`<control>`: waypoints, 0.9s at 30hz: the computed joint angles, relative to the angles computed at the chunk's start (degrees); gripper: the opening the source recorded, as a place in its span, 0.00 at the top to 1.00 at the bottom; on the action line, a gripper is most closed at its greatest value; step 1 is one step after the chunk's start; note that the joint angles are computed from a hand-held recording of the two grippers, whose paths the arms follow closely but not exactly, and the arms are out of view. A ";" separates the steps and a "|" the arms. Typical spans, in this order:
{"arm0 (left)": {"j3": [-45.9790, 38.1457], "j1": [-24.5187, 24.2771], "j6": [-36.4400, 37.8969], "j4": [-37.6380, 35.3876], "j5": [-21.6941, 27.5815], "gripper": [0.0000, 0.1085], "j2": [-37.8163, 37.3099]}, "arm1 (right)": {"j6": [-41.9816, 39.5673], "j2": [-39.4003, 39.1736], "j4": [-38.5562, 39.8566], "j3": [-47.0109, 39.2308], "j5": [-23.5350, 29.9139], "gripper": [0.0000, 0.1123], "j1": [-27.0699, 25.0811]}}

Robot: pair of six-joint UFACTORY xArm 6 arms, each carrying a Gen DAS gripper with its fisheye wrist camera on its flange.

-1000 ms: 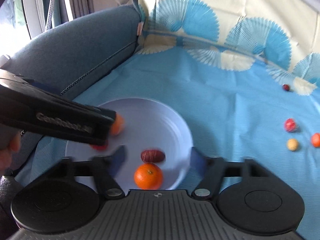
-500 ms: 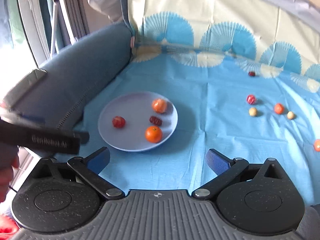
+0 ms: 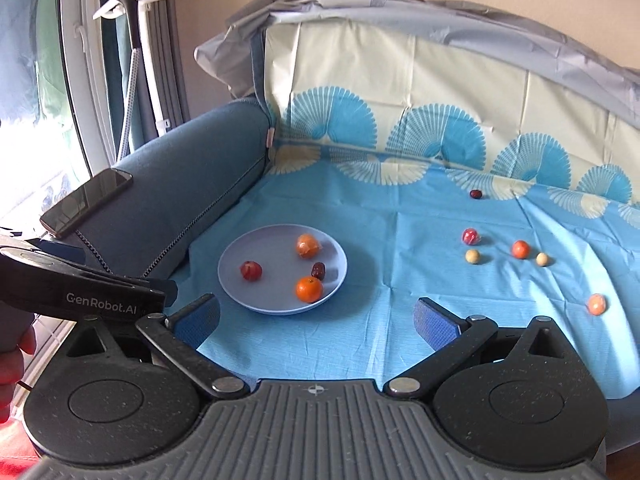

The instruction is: Organize fruits

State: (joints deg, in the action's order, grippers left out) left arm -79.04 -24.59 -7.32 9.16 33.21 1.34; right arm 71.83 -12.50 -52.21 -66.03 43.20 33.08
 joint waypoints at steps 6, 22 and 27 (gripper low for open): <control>-0.64 -0.56 0.51 0.39 0.70 0.05 -0.26 | 2.03 -1.01 -1.87 0.51 0.78 0.09 0.74; -5.97 -2.17 -0.77 2.83 3.43 0.05 4.22 | 4.29 -2.11 -0.82 3.61 -2.77 0.09 -2.57; -10.06 -2.99 -0.84 2.66 5.06 0.05 7.44 | 5.12 -2.81 0.23 5.08 -3.56 0.09 -4.36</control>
